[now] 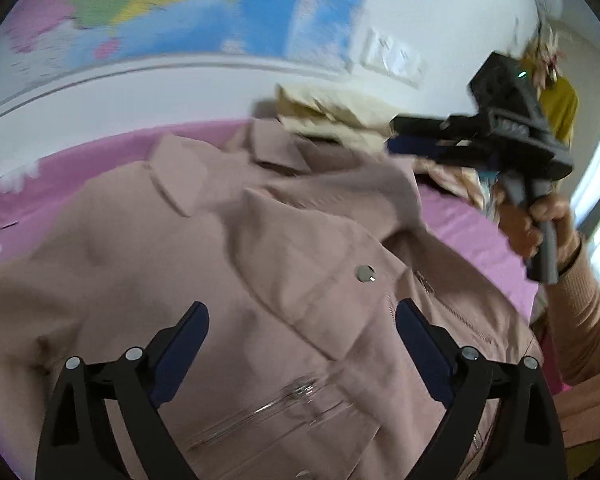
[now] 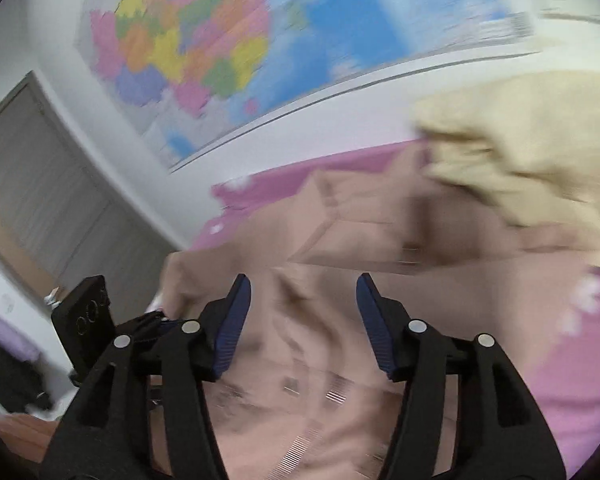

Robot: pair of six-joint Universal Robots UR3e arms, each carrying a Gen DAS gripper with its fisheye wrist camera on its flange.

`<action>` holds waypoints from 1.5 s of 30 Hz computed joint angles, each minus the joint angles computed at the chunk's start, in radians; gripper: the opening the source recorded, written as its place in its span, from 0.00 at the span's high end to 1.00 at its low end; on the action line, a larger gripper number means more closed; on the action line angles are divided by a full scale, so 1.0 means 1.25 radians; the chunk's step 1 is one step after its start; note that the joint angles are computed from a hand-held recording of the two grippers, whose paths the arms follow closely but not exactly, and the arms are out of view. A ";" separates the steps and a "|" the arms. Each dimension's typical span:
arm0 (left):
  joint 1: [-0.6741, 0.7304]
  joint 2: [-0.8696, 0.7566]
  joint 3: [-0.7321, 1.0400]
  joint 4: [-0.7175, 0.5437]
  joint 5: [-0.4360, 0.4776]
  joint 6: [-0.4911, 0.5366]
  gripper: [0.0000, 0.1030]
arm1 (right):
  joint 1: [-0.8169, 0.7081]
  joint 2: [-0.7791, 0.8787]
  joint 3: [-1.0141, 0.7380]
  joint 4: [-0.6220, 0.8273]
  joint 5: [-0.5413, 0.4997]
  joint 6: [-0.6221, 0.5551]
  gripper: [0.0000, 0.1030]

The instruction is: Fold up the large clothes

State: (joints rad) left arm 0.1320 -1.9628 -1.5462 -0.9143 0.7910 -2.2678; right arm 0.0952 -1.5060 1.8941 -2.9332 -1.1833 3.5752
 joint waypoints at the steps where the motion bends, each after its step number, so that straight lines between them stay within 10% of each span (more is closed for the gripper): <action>1: -0.023 -0.023 0.029 -0.004 0.021 -0.006 0.12 | -0.026 -0.055 0.075 -0.015 -0.006 0.005 0.41; 6: -0.129 -0.167 0.206 -0.018 0.154 -0.078 0.21 | -0.149 -0.193 0.301 -0.041 0.011 0.008 0.38; 11: -0.131 -0.248 0.341 -0.100 0.187 -0.118 1.00 | -0.260 -0.208 0.443 -0.124 0.090 0.008 0.38; 19: 0.019 -0.169 0.304 -0.073 0.055 -0.154 0.95 | -0.240 -0.150 0.413 -0.164 0.123 -0.034 0.39; 22: 0.023 -0.102 0.211 -0.069 0.042 -0.088 0.45 | -0.209 -0.126 0.387 -0.178 0.090 -0.019 0.39; 31: -0.140 -0.090 0.097 0.070 0.123 -0.046 0.15 | -0.081 -0.139 0.359 -0.193 -0.018 -0.013 0.39; 35: -0.195 -0.152 0.140 0.099 0.180 -0.072 0.17 | -0.049 -0.119 0.349 -0.192 -0.037 -0.018 0.39; 40: -0.165 -0.166 0.168 0.038 0.147 -0.070 0.79 | -0.063 -0.107 0.371 -0.223 -0.018 -0.004 0.39; 45: -0.056 -0.061 0.075 0.029 0.032 -0.027 0.96 | -0.092 -0.127 0.387 -0.226 0.005 -0.014 0.39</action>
